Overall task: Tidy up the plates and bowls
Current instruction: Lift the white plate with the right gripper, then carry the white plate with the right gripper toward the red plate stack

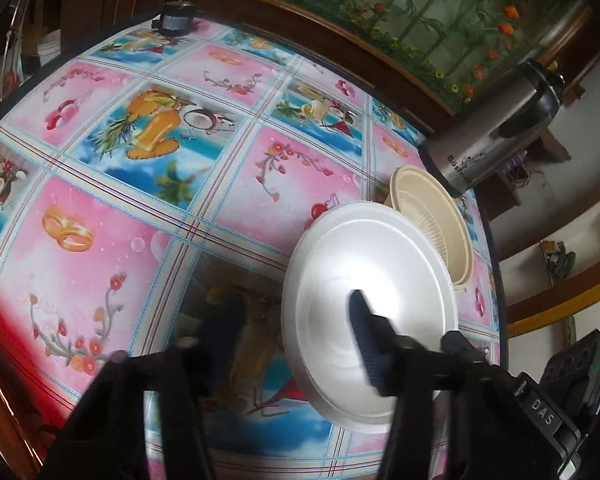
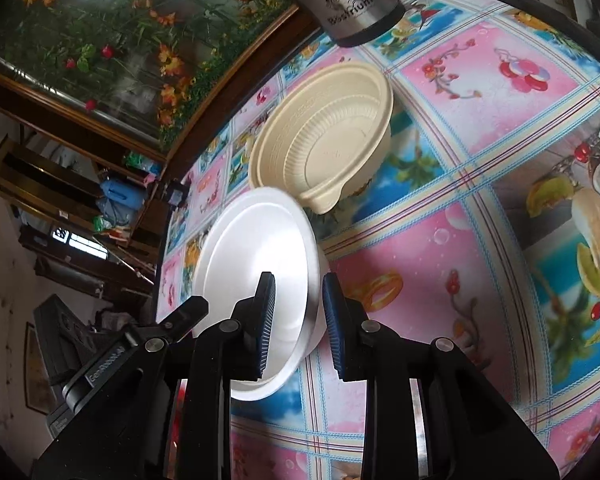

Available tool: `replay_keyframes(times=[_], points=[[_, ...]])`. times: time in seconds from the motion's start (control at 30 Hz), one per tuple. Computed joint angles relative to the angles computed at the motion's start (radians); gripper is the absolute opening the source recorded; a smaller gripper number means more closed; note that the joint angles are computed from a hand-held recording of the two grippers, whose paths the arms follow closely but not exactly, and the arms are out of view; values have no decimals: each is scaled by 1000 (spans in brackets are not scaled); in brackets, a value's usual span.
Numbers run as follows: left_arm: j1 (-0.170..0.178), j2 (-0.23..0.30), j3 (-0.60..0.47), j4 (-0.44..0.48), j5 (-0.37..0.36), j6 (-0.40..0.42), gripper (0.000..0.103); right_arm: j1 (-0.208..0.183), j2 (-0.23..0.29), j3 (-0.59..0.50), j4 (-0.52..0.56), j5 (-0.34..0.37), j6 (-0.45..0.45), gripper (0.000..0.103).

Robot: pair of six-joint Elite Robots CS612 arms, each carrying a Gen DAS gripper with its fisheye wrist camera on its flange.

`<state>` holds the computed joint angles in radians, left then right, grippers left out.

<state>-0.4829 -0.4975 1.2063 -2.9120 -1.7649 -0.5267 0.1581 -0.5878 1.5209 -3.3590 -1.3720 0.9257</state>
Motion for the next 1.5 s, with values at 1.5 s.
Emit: replay_keyframes(times=[1.5], points=[[-15,-38,82,-60,53,72,5,26,-17,36,-9,-93,48,8]])
